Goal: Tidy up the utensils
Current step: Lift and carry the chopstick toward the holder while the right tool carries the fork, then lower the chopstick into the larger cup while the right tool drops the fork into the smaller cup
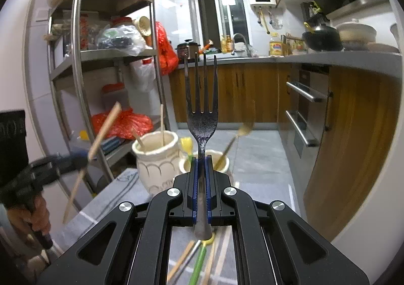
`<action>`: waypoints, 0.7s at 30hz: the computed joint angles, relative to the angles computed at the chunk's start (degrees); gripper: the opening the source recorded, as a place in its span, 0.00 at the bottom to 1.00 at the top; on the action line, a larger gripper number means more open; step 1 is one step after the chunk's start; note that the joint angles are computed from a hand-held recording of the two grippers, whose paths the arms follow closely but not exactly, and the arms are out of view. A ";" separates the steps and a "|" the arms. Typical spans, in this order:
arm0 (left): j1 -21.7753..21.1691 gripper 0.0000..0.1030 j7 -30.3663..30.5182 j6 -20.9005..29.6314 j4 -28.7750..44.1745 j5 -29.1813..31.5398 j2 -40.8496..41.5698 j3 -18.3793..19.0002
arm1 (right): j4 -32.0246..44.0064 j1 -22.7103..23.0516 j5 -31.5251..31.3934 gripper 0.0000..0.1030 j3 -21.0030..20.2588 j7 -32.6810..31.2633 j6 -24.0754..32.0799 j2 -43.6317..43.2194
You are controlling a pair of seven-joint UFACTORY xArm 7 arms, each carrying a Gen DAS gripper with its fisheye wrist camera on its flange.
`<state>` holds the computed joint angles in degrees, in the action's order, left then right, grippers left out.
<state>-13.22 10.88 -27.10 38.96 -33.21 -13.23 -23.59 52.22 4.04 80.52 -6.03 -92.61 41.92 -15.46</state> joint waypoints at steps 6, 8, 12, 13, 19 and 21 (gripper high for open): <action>1.01 0.05 1.79 -3.51 9.38 -2.23 6.53 3.17 | 5.42 1.22 1.07 0.06 1.73 2.45 -1.69 3.20; 0.63 0.05 6.99 -4.57 14.13 -6.51 9.78 3.38 | 7.73 1.55 1.83 0.06 2.56 2.87 -3.19 4.92; -2.79 0.05 20.70 -7.86 26.07 -17.78 18.11 5.19 | 11.39 1.90 3.90 0.06 3.93 3.37 -5.35 7.76; -3.60 0.05 21.40 -8.64 28.70 -18.53 20.14 6.08 | 12.11 1.92 4.52 0.06 4.27 3.26 -5.96 8.42; -11.40 0.05 36.52 -14.35 42.88 -29.97 30.48 12.39 | 16.11 1.45 8.49 0.06 6.23 1.99 -7.96 13.41; -12.68 0.05 37.34 -14.36 44.43 -31.30 31.96 14.02 | 16.94 1.34 8.09 0.06 7.07 2.30 -9.01 15.04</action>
